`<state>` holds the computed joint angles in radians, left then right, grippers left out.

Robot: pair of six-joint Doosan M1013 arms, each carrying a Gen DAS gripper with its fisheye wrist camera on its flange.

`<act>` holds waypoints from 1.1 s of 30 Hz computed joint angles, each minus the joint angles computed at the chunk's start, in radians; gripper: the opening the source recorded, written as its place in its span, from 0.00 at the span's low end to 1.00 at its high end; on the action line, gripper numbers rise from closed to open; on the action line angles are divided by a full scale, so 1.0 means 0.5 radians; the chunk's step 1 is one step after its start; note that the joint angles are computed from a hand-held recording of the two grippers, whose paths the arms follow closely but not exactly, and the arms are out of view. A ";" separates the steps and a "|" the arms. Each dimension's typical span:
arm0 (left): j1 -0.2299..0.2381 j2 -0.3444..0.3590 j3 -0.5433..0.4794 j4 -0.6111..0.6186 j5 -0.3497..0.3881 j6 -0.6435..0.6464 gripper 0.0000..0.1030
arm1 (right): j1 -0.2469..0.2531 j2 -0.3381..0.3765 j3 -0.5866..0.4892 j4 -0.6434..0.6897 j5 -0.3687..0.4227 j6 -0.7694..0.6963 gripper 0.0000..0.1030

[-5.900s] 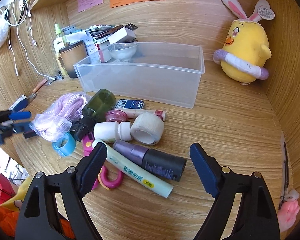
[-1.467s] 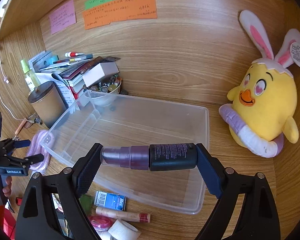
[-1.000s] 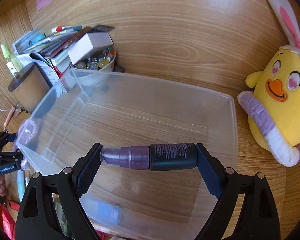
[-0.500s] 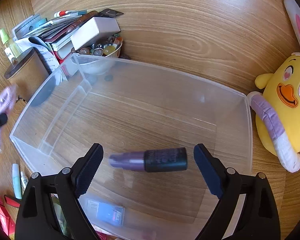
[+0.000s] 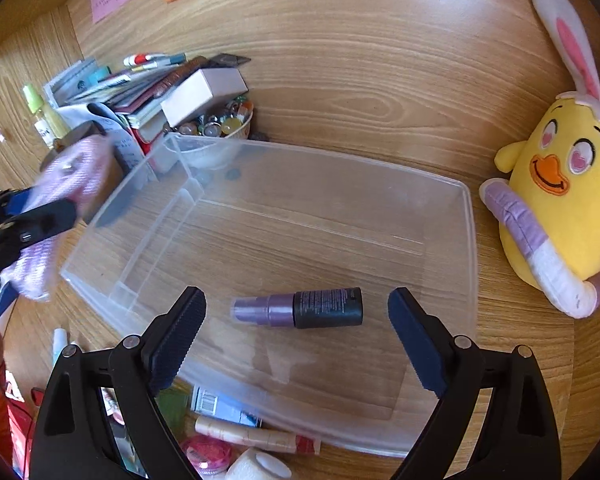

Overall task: Organize objects
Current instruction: 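Withdraw both tools from the box toward the remaining items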

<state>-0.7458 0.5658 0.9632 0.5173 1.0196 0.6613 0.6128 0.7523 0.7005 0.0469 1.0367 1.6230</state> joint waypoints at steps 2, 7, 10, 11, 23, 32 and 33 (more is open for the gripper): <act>0.009 0.048 -0.075 -0.047 0.030 0.064 0.56 | -0.005 -0.041 0.068 0.043 -0.045 -0.018 0.89; 0.032 0.156 -0.234 -0.161 0.100 0.191 0.56 | -0.036 -0.151 0.251 0.156 -0.182 -0.028 0.89; 0.044 0.201 -0.296 -0.225 0.132 0.248 0.56 | -0.049 -0.227 0.385 0.198 -0.277 -0.026 0.89; 0.050 0.209 -0.306 -0.254 0.136 0.264 0.56 | -0.053 -0.251 0.429 0.217 -0.309 -0.035 0.89; 0.027 0.198 -0.309 -0.254 0.154 0.226 0.57 | -0.008 -0.405 0.665 0.147 -0.506 -0.086 0.89; -0.117 -0.005 -0.022 0.123 0.046 0.082 0.85 | -0.003 -0.499 0.833 0.156 -0.613 -0.136 0.89; -0.133 -0.032 0.025 0.165 0.046 0.047 0.89 | -0.002 -0.508 0.853 0.155 -0.616 -0.140 0.89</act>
<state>-0.8124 0.5499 0.9759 0.6000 1.0425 0.6847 0.6116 0.4981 1.1270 0.1242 0.7286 1.5528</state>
